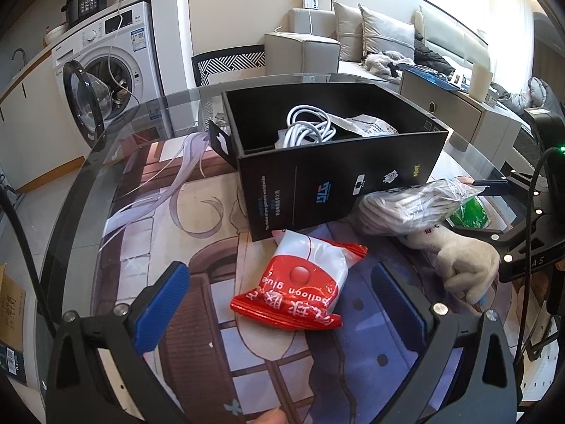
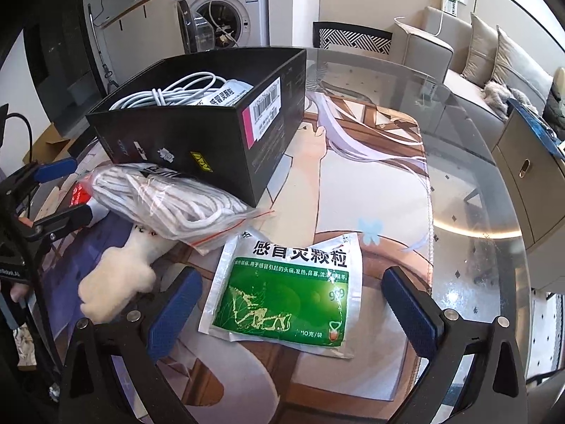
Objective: Organize soft objects
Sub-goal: 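Grasp the green medicine sachet with the right tool while the left tool grasps the red balloon glue bag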
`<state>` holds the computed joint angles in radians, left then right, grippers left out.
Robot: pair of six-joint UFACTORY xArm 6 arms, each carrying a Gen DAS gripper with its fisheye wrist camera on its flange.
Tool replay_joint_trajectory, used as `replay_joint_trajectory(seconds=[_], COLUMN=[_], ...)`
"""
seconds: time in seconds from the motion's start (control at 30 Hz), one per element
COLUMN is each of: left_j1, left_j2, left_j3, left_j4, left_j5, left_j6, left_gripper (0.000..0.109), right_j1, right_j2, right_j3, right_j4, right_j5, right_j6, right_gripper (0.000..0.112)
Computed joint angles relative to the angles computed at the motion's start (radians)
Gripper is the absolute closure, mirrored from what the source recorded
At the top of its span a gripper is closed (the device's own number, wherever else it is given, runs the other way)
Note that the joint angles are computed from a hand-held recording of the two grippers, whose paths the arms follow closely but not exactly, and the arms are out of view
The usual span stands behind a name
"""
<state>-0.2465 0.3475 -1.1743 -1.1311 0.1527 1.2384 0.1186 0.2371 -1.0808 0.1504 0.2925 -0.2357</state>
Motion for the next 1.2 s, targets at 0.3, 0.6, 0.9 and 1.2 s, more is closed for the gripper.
replay_joint_trajectory(seconds=[0.3,0.6,0.9,1.2], left_j1=[-0.002,-0.001,-0.003,0.002], left_j2=[0.001,0.002,0.004,0.002], left_j3=[-0.001,-0.001,0.005,0.013], left_j4=[-0.005,-0.002,0.040,0.144], left_j5=[0.001,0.005,0.004,0.006], left_j6=[0.002,0.002,-0.027,-0.107], left_gripper=[0.006,0.006,0.006,0.006], right_j1=[0.001,0.009,0.013,0.011], right_j2=[-0.002,-0.029,-0.049,-0.072], right_j3=[0.003,0.026,0.038,0.053], right_j4=[-0.010,0.059,0.129,0.161], right_j5=[0.000,-0.009,0.006,0.009], right_j6=[0.009,-0.081,-0.173,-0.204], right_gripper=[0.011,0.037,0.049,0.050])
